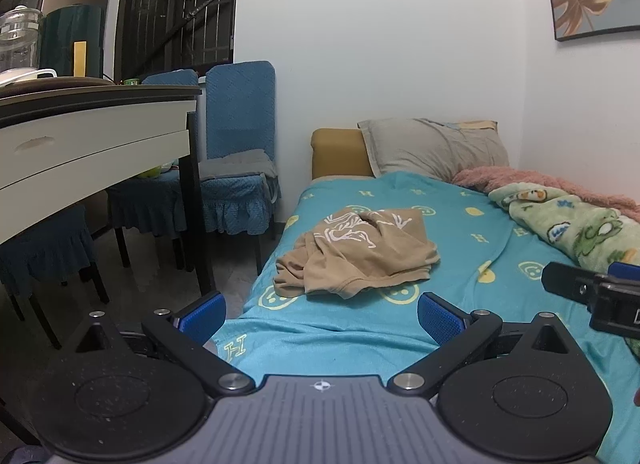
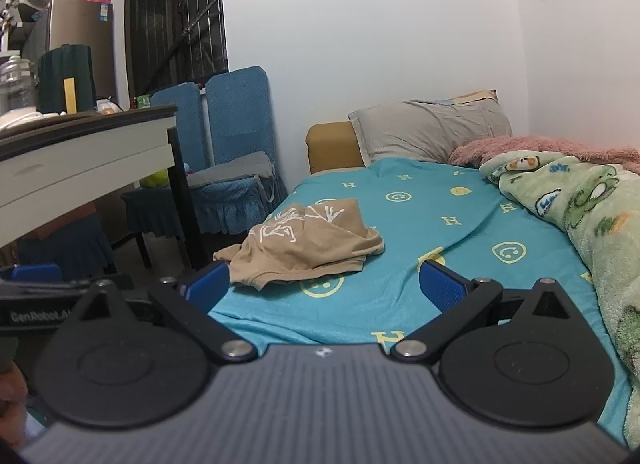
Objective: Fold clothes
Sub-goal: 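Move the left gripper toward the crumpled tan t-shirt on the bed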
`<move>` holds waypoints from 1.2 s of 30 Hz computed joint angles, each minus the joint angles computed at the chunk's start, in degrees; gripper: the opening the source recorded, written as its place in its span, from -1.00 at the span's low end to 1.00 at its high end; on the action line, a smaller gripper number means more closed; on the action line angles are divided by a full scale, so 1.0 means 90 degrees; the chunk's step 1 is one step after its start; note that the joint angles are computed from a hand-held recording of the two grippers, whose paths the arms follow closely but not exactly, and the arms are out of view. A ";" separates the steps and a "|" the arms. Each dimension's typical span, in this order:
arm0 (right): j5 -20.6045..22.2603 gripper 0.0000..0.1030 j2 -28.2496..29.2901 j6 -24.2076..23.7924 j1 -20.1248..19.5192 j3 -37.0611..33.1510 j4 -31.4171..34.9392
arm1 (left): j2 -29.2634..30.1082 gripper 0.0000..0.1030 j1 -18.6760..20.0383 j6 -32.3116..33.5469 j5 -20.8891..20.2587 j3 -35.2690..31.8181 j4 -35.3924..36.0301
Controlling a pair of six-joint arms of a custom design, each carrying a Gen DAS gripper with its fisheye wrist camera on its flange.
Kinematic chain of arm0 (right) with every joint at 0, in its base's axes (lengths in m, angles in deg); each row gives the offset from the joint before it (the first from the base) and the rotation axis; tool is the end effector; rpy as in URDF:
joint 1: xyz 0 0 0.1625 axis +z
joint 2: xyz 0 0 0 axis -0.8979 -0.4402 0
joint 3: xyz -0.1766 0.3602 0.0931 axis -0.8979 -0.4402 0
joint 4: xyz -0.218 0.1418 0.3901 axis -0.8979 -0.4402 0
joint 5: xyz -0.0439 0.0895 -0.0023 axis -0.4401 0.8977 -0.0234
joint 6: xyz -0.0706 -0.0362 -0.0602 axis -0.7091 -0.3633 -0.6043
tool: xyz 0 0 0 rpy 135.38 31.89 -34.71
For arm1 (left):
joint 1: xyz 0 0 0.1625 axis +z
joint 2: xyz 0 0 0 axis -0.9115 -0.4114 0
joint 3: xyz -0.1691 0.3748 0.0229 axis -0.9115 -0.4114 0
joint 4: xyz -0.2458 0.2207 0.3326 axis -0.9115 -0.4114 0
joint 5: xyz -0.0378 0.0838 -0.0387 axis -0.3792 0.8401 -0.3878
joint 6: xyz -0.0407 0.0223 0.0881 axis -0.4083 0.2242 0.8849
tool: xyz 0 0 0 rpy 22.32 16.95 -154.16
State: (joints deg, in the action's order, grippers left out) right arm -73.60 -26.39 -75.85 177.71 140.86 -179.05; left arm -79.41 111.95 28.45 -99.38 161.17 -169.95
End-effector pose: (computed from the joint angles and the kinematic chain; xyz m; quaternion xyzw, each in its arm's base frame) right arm 0.3759 -0.6086 0.1065 0.2883 -0.7920 0.5082 0.1771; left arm -0.1892 -0.5199 0.3921 0.1539 0.7526 -0.5293 0.3601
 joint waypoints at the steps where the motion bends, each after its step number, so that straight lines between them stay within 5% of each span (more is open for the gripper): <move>1: 0.0017 1.00 -0.0005 -0.0001 -0.0011 0.0006 -0.0002 | -0.0001 0.99 0.0007 -0.0002 -0.0010 -0.0004 0.0007; 11: -0.0166 1.00 0.0021 0.0033 0.0056 -0.0058 -0.0071 | 0.0087 0.99 0.0052 0.0009 0.0026 -0.0052 0.0045; 20: -0.0540 1.00 0.0348 0.0733 0.0565 -0.0873 -0.0067 | 0.0296 0.99 0.0189 0.0158 0.0045 -0.0239 -0.0268; 26: 0.0472 1.00 0.0097 0.0542 0.0516 -0.0910 -0.0261 | 0.0176 1.00 0.0153 0.0191 -0.0058 -0.0129 -0.0437; 31: -0.0336 1.00 0.0320 -0.0343 0.0384 -0.1143 -0.0022 | 0.0257 1.00 0.0179 0.0231 -0.0072 -0.0173 -0.0409; 36: -0.0461 1.00 0.0474 0.0152 0.0273 -0.1375 0.0518 | 0.0481 0.99 0.0329 0.0491 -0.0469 -0.0312 0.0138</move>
State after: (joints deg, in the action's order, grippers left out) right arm -77.74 -22.12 -74.49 180.17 128.48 -174.39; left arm -75.09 114.91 32.87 -103.60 158.36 -168.71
